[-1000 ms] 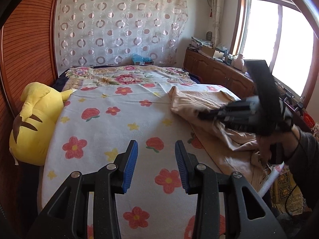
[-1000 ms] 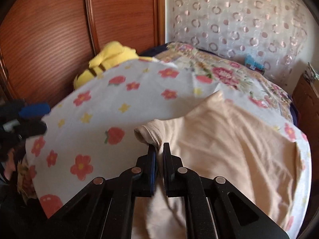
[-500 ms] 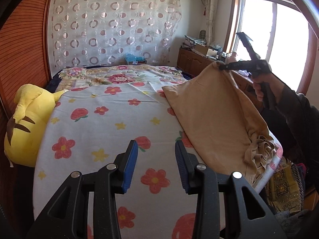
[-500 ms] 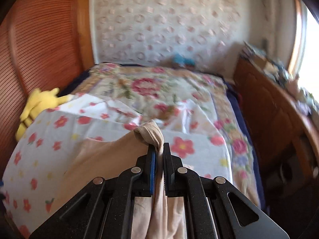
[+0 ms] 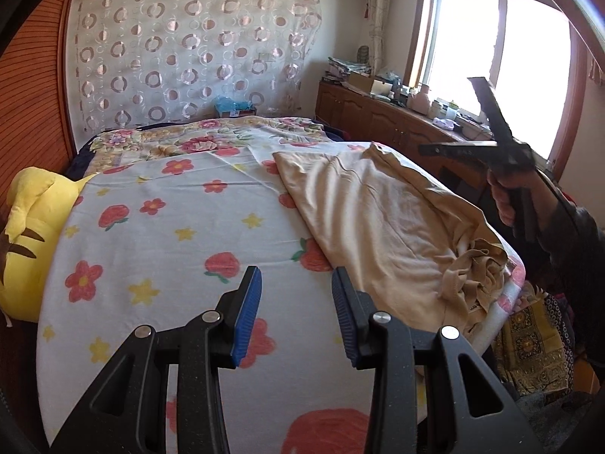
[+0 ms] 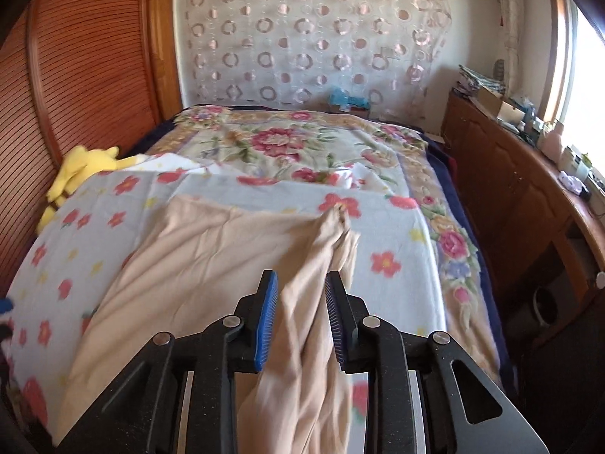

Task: Fold small clothes
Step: 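Open the right gripper and release the folded edge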

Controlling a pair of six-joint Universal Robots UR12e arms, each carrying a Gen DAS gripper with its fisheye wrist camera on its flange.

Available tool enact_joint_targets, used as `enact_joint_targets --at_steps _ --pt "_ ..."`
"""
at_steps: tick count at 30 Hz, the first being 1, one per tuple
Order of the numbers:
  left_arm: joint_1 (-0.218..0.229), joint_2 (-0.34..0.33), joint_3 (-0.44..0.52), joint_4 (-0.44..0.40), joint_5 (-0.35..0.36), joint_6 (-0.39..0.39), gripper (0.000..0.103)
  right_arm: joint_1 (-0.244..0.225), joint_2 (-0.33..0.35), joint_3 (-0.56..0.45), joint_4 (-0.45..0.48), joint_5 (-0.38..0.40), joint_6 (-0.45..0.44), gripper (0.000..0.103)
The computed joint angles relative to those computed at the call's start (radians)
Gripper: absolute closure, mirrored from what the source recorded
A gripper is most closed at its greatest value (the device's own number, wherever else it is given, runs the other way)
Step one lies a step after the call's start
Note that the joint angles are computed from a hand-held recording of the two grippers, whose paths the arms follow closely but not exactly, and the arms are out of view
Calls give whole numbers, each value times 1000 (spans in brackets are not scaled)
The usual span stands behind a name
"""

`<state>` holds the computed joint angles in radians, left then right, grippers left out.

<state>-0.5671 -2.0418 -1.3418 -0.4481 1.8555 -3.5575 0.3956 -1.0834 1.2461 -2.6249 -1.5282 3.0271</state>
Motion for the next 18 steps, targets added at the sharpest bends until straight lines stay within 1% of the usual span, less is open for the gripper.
enact_joint_targets --at_steps 5,9,14,18 --pt "-8 -23 34 -23 -26 25 63 -9 -94 176 -100 39 -27 76" --pt "-16 -40 64 -52 -42 42 63 -23 -134 256 -141 83 0 75" --pt "-26 -57 90 -74 -59 62 63 -28 -169 298 -126 141 -16 75" --pt "-29 -66 106 -89 -70 69 63 -22 -174 305 -116 122 -80 75"
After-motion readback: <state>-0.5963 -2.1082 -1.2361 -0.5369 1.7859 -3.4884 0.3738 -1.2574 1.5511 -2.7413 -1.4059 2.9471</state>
